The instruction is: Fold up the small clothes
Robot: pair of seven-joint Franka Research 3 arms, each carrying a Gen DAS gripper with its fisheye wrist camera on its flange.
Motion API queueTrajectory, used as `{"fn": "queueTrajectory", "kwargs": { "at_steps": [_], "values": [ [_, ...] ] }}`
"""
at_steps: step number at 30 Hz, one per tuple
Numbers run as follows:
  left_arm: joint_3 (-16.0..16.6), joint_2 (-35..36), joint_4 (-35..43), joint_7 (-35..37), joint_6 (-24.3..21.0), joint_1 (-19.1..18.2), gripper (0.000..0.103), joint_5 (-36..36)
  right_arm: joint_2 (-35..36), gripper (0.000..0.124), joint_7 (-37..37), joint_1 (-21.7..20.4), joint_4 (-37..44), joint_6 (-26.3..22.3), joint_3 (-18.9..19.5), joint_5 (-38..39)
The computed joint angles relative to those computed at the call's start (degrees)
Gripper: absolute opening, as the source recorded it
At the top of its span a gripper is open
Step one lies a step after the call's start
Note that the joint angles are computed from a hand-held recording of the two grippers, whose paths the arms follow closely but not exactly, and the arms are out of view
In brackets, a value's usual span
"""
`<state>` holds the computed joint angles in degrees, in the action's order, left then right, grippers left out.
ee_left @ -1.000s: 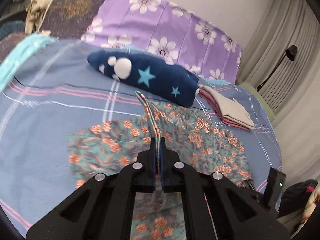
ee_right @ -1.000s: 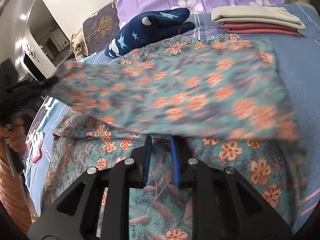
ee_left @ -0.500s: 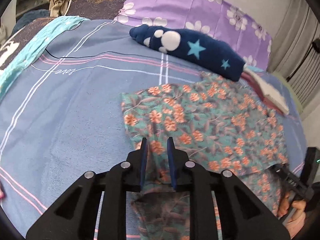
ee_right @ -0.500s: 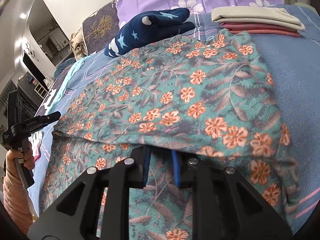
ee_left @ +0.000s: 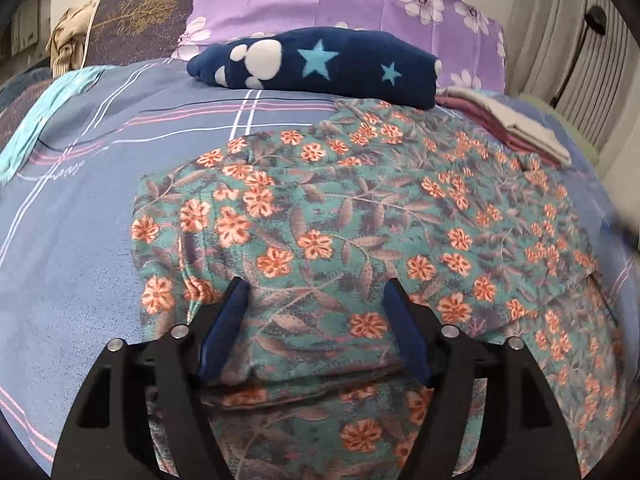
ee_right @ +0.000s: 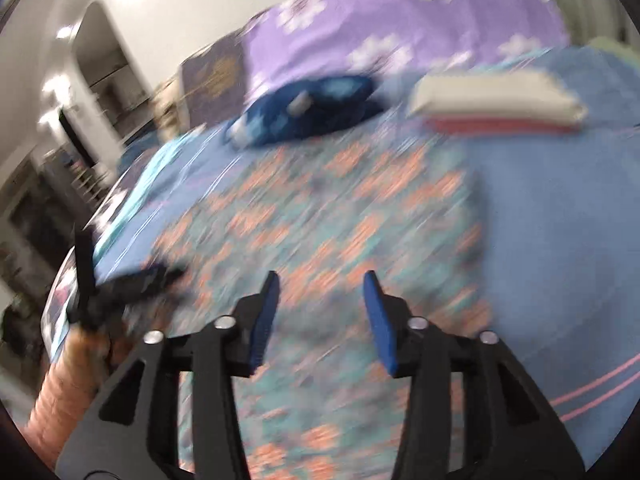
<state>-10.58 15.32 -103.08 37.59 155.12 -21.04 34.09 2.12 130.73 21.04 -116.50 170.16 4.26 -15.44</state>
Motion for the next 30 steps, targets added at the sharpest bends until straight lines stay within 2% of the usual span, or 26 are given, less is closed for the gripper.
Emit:
{"fn": "queueTrajectory", "kwargs": {
  "at_steps": [1, 2, 3, 5, 6, 8, 10, 14, 15, 16, 17, 18, 21, 22, 24, 25, 26, 28, 30],
  "values": [
    [0.2, 0.2, 0.4, -0.2, -0.7, -0.4, 0.073, 0.7, 0.9, 0.052, 2.5, -1.5, 2.1, -2.1, 0.3, -2.3],
    [0.3, 0.2, 0.5, -0.4, -1.1, -0.6, 0.074, 1.2, 2.3, 0.052, 2.2, -5.0, 4.8, -4.4, 2.4, -0.5],
    [0.4, 0.2, 0.5, -0.6, -1.2, -0.7, 0.074, 1.7, 3.4, 0.053, -1.9, -6.5, 6.5, -5.9, 3.3, 5.3],
    [0.3, 0.1, 0.2, -0.8, -0.7, -0.5, 0.074, 1.7, 7.5, 0.053, -11.4, -5.5, 12.3, -10.7, 0.6, 20.7],
    [0.3, 0.1, 0.1, -0.9, -0.3, -0.4, 0.074, 1.6, 9.8, 0.053, -14.7, -6.5, 15.4, -13.0, 1.0, 26.9],
    [0.3, 0.2, 0.4, -0.8, -0.5, -0.4, 0.074, 1.7, 13.0, 0.056, -18.5, -7.7, 19.6, -15.9, 1.7, 33.9],
    [0.3, 0.1, 0.2, -0.7, -0.6, -0.4, 0.074, 1.9, 16.6, 0.068, -18.9, -7.7, 24.3, -19.3, 1.6, 37.4],
    [0.2, 0.1, 0.0, -0.6, -0.1, -0.3, 0.075, 1.7, 21.7, 0.070, -17.2, -6.8, 31.4, -25.4, -0.1, 36.8],
    [0.2, 0.1, 0.0, -0.6, 0.0, -0.2, 0.075, 1.7, 22.5, 0.067, -16.9, -6.6, 32.3, -25.9, -0.4, 36.5],
    [0.2, 0.1, -0.1, -0.6, 0.1, -0.2, 0.075, 1.6, 23.5, 0.058, -16.3, -5.8, 34.0, -27.1, -1.1, 34.8],
    [0.2, 0.0, -0.1, -0.6, 0.2, -0.2, 0.075, 1.6, 24.2, 0.023, -16.6, -5.5, 35.2, -28.2, -1.2, 34.0],
    [0.2, 0.0, -0.2, -0.6, 0.3, -0.2, 0.075, 1.6, 24.1, 0.005, -15.4, -4.5, 35.6, -28.7, -2.0, 32.1],
    [0.3, 0.1, -0.1, -0.7, 0.4, -0.2, 0.075, 1.7, 21.6, 0.004, -9.0, -0.5, 33.3, -25.6, -6.5, 22.5],
    [0.3, 0.1, -0.1, -0.7, 0.4, -0.3, 0.075, 1.7, 20.5, 0.004, -4.1, 1.8, 32.3, -25.7, -9.4, 16.3],
    [0.3, 0.2, 0.0, -0.6, 0.2, -0.3, 0.075, 1.8, 20.5, 0.000, 6.4, 6.1, 33.7, -30.4, -14.6, 2.2],
    [0.3, 0.1, 0.0, -0.6, 0.1, -0.3, 0.075, 1.9, 20.3, 0.000, 6.7, 6.0, 33.1, -30.0, -14.9, 0.0],
    [0.3, 0.1, 0.0, -0.6, 0.2, -0.3, 0.075, 1.9, 19.4, 0.000, 5.1, 4.2, 30.7, -26.5, -13.2, 1.9],
    [0.3, 0.1, 0.0, -0.6, 0.2, -0.3, 0.076, 1.9, 17.0, 0.000, -1.6, -1.4, 25.6, -19.6, -7.5, 11.5],
    [0.3, 0.1, 0.0, -0.5, 0.1, -0.3, 0.076, 1.9, 15.4, 0.001, -2.4, -1.2, 23.1, -17.7, -6.9, 10.6]
  ]
}}
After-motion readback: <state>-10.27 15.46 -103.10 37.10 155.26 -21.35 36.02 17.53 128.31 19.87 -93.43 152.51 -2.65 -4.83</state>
